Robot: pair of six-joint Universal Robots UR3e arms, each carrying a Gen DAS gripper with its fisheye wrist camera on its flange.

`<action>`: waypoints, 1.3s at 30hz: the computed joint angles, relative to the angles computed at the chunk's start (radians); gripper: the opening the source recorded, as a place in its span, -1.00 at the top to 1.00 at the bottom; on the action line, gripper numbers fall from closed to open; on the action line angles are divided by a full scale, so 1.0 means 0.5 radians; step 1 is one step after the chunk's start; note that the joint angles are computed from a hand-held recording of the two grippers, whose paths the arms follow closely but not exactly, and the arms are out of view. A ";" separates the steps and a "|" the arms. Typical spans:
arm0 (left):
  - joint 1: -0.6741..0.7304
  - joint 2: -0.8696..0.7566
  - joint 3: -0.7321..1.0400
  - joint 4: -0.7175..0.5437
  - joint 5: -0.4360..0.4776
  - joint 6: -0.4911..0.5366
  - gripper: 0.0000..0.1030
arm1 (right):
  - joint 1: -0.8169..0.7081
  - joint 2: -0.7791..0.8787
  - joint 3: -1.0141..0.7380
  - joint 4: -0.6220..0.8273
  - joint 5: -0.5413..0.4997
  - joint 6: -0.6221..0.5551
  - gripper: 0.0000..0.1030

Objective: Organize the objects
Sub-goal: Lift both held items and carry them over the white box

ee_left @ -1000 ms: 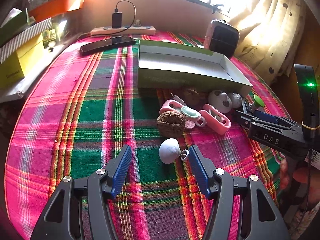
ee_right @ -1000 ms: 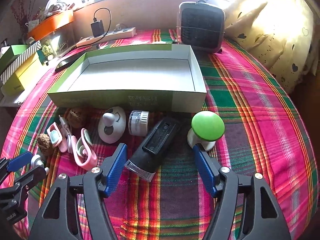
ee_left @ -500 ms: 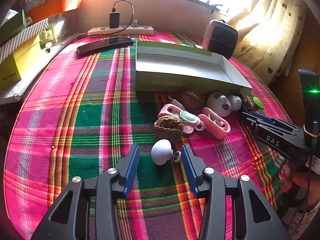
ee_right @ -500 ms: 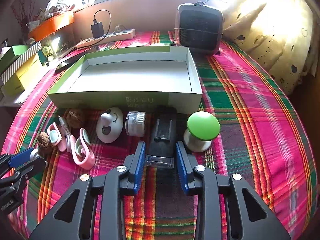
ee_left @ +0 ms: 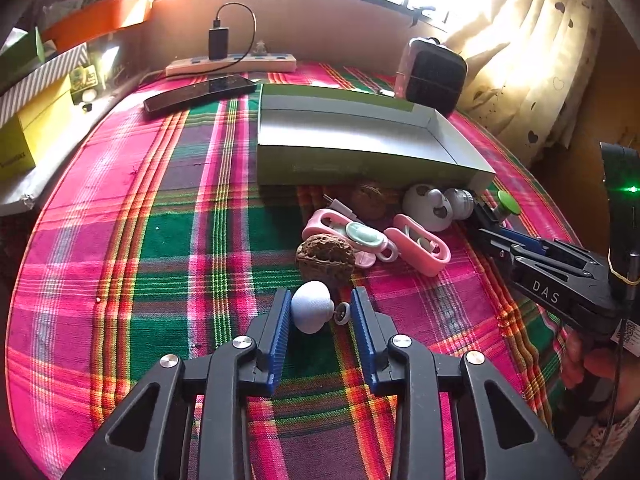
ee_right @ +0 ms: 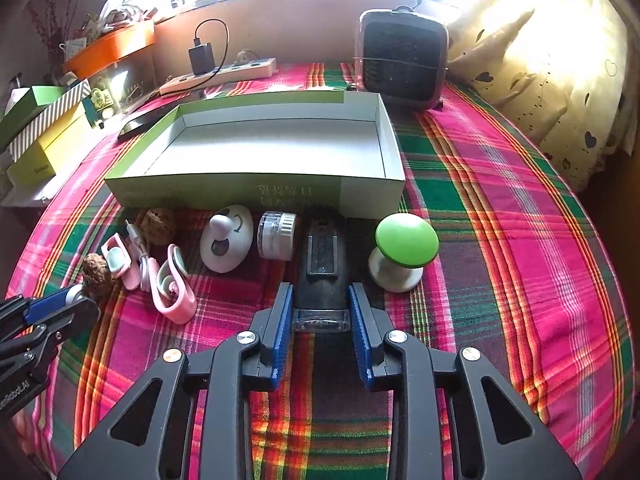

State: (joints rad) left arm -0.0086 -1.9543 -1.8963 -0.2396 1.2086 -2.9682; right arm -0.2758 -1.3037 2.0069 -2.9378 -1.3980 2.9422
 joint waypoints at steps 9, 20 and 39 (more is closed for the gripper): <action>0.006 0.007 -0.008 0.005 0.003 0.003 0.45 | -0.040 -0.090 0.122 -0.022 0.057 -0.053 0.44; -0.010 0.052 -0.076 0.080 0.067 -0.008 0.45 | -0.122 -0.191 0.259 -0.058 0.205 -0.120 0.44; -0.029 0.072 -0.107 0.124 0.062 -0.046 0.45 | -0.151 -0.228 0.289 0.006 0.266 -0.171 0.44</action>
